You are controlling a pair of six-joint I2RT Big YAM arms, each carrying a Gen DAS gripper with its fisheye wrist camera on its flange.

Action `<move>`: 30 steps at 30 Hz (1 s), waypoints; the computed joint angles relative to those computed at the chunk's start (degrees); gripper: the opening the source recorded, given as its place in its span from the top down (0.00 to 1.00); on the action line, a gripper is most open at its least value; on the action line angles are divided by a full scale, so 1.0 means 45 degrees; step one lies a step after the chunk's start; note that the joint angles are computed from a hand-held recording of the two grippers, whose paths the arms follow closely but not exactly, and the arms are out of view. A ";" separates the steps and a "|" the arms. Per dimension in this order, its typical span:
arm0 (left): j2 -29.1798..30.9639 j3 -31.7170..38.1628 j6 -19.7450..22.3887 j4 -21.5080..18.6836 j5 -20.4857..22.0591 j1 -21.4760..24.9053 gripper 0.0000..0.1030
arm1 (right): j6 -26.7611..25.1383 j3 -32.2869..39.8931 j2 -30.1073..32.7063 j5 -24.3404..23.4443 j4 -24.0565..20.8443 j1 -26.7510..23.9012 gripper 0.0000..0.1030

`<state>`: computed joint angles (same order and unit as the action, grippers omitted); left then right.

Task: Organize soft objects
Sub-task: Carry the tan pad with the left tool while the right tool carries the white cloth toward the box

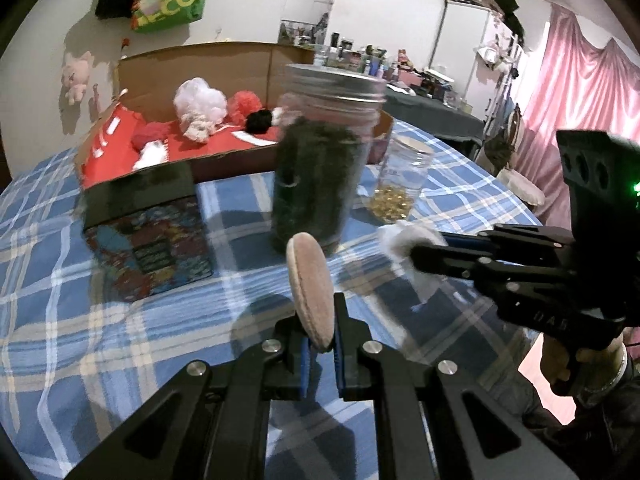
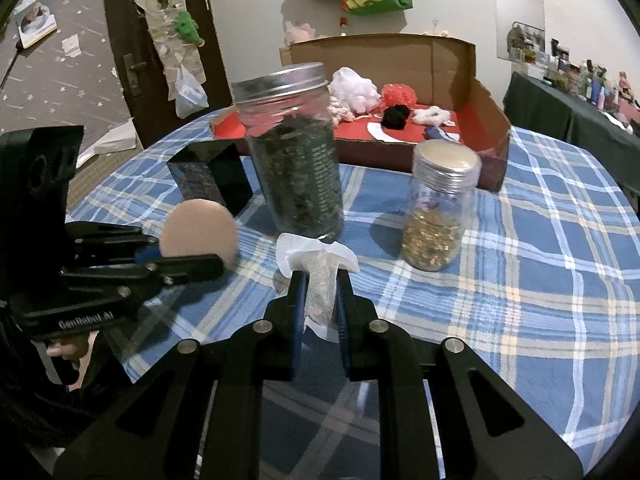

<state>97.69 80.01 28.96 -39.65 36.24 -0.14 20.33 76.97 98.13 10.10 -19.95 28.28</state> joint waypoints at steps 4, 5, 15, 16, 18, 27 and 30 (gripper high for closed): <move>0.0046 0.0082 -0.0303 -0.0012 0.0001 0.0360 0.91 | 0.0298 -0.0204 -0.0126 -0.0038 0.0000 -0.0134 0.87; 0.0075 0.0126 -0.0383 -0.0039 -0.0026 0.0439 0.91 | 0.0333 -0.0248 -0.0152 -0.0021 -0.0002 -0.0165 0.87; 0.0417 0.0607 -0.0872 -0.0351 -0.0151 0.1103 0.91 | 0.0646 -0.0523 -0.0360 0.0002 -0.0194 -0.0462 0.87; 0.0456 0.0670 -0.0939 -0.0371 -0.0177 0.1172 0.91 | 0.0665 -0.0540 -0.0377 0.0017 -0.0241 -0.0497 0.87; 0.0519 0.0778 -0.1055 -0.0385 -0.0221 0.1290 0.91 | 0.0708 -0.0559 -0.0403 0.0052 -0.0314 -0.0538 0.87; 0.1164 0.1796 -0.1650 -0.0798 -0.0536 0.1706 0.91 | 0.0915 -0.0650 -0.0560 0.0296 -0.0679 -0.0755 0.87; 0.1450 0.2256 -0.1683 -0.1036 -0.0639 0.1772 0.91 | 0.1081 -0.0677 -0.0645 0.0328 -0.0831 -0.0878 0.87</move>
<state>104.21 90.17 21.39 -44.31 33.36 7.83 25.19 73.93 95.22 11.58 -23.69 24.32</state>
